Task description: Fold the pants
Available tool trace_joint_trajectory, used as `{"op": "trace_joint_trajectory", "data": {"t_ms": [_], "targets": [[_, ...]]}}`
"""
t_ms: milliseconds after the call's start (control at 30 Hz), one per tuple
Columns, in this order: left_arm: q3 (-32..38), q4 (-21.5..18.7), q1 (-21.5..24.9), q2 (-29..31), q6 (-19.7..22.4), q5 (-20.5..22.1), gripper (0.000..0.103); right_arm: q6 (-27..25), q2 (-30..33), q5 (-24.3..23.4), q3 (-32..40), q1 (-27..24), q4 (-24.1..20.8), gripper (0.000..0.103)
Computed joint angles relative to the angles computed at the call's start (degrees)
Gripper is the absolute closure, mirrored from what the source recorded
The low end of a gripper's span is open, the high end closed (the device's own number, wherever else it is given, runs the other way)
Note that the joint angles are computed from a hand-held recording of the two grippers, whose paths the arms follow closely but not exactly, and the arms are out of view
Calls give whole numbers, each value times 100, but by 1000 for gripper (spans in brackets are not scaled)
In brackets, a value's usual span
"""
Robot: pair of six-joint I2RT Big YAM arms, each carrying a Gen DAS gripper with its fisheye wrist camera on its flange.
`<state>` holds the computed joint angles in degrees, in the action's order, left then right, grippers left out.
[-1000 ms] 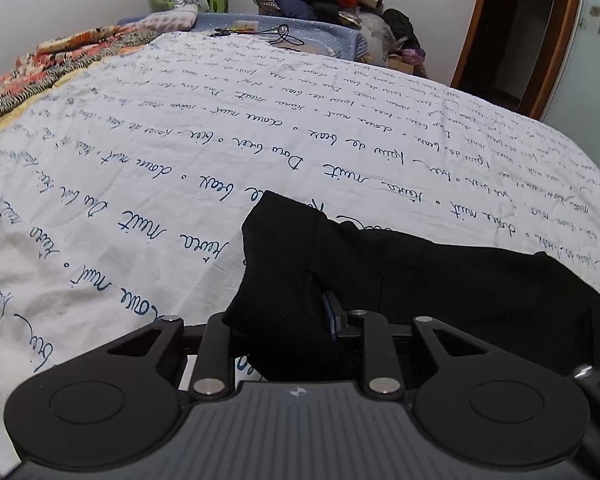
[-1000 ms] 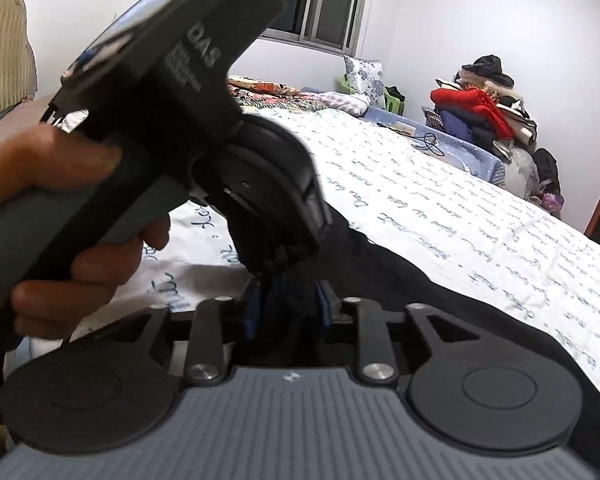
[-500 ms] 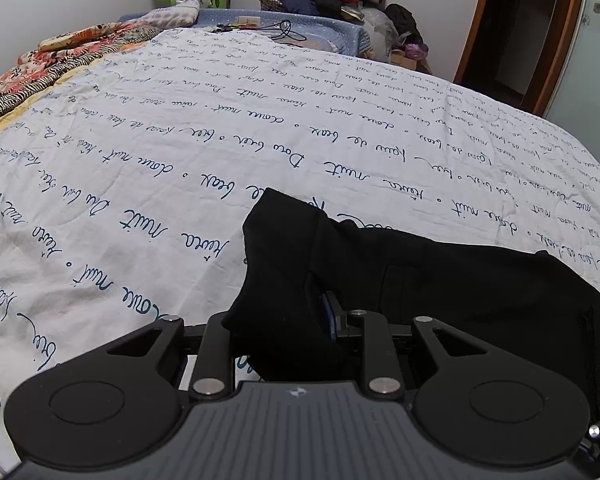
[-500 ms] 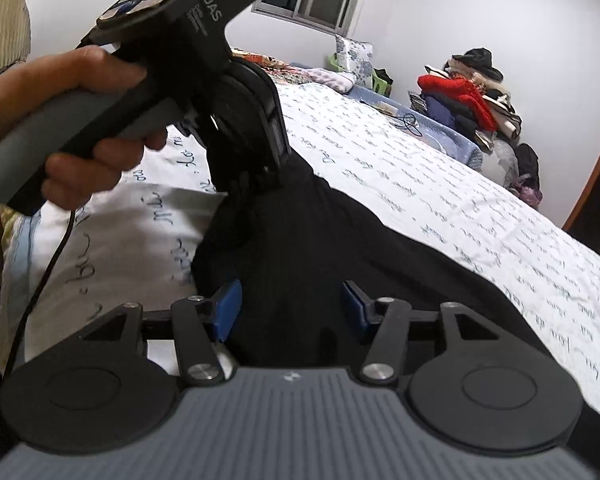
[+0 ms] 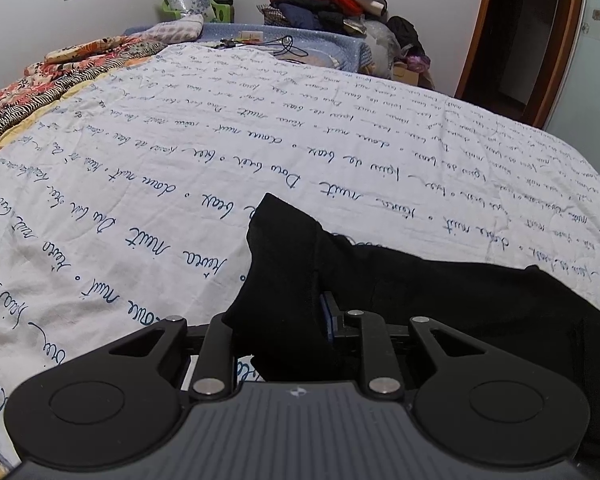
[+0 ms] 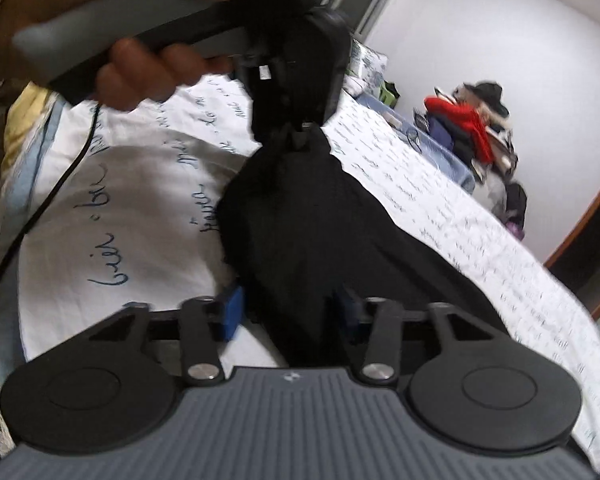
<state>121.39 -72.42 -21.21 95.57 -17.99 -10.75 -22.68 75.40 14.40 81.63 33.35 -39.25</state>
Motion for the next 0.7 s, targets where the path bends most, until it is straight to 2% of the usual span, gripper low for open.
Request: {"op": "trace_joint_trajectory", "data": {"t_ms": [67,133,233,367,433,500,567,633,700], "targets": [[30,9,-21,-8,-48,-42,82,-221,-17,202,-94,91,148,85],[67,20,-60,-18,-77,-117,82,-356,-49,343,-177,150,296,87],[163,42,-152,-25,-62,-269,83,-106,-131,171,-219,79,366,90],[321,207,-344,-47,91,-561,84,818,-288,-531,-250,-215,391,91],[432,279,-458,-34,234,-662,84,1131,-377,-855,-304,-350,401,91],[565,278,-560,8,315,-649,86,1385,-455,-1410,-319,-537,250,88],[668,277,-672,51,403,-666,88,1704,-695,-2028,-496,-788,402,80],[763,248,-774,97,448,-672,89,2212,-957,-2497,-672,-1108,628,79],[866,194,-868,133,463,-570,89,2654,-1125,-2551,-752,-1399,732,79]]}}
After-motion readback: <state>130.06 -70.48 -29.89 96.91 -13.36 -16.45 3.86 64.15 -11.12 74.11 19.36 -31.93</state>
